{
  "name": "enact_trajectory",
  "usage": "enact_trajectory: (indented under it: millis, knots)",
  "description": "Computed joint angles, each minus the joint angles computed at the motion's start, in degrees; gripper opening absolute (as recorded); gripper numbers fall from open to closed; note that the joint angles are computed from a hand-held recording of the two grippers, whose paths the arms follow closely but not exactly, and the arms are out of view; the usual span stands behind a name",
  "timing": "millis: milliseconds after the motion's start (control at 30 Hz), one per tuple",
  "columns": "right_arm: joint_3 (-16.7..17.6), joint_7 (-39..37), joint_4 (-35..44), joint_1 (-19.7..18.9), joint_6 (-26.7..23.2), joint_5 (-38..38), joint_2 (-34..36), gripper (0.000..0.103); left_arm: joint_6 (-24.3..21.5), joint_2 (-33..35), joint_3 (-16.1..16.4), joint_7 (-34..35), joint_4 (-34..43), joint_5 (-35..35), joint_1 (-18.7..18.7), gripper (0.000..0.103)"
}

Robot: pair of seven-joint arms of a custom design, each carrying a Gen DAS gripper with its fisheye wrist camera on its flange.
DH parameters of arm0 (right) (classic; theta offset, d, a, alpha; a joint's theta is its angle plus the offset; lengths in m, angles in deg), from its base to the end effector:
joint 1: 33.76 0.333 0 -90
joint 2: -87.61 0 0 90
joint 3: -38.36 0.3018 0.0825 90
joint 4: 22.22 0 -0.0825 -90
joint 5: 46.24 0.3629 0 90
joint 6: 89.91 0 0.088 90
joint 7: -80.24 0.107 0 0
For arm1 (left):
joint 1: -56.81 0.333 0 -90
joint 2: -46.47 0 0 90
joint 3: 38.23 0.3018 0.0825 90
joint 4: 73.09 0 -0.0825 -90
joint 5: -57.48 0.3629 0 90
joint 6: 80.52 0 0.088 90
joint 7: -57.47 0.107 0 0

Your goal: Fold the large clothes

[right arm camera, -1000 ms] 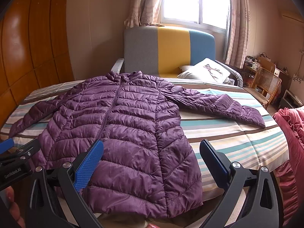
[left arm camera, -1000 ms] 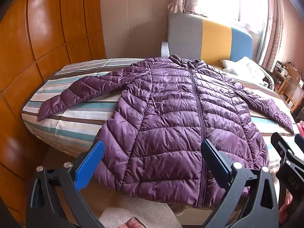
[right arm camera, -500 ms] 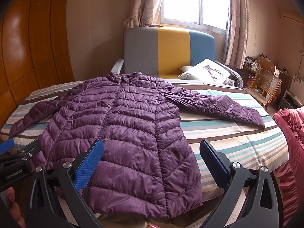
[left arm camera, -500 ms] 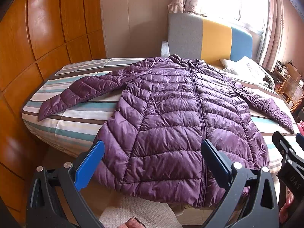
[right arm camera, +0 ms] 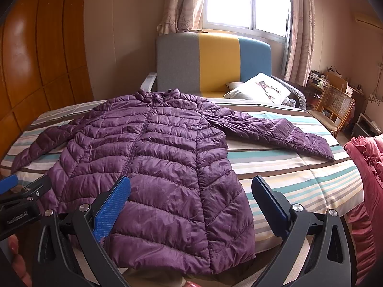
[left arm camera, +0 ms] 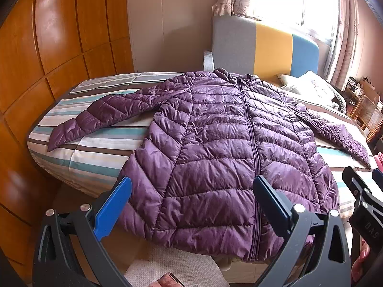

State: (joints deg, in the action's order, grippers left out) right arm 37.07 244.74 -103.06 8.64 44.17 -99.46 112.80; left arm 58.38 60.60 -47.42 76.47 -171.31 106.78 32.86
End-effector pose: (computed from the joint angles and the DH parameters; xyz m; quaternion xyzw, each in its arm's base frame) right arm 0.5369 0.4561 0.5032 -0.6095 0.6546 -0.3340 0.2975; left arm 0.5487 -0.3435 0.4905 -0.6968 0.6038 -0.2520 0.2938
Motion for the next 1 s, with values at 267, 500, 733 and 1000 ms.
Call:
enact_trajectory:
  millis: [267,500,733,1000]
  knots:
    - [0.0,0.0,0.0,0.0,0.2,0.1,0.0,0.1,0.4,-0.5,0.0,0.2,-0.6,-0.3,0.5,0.101]
    - [-0.1,0.1,0.1,0.1,0.2,0.2,0.1,0.1,0.4,-0.4,-0.1,0.3,-0.6,-0.5,0.5,0.101]
    - [-0.1,-0.3,0.0,0.2,0.4,0.1,0.2,0.1,0.3,-0.1,-0.1,1.1,-0.4,-0.9,0.5,0.101]
    - [-0.1,0.4,-0.4,-0.2,0.8,0.6,0.1,0.1,0.1,0.9,0.1,2.1,0.4,-1.7,0.1,0.101]
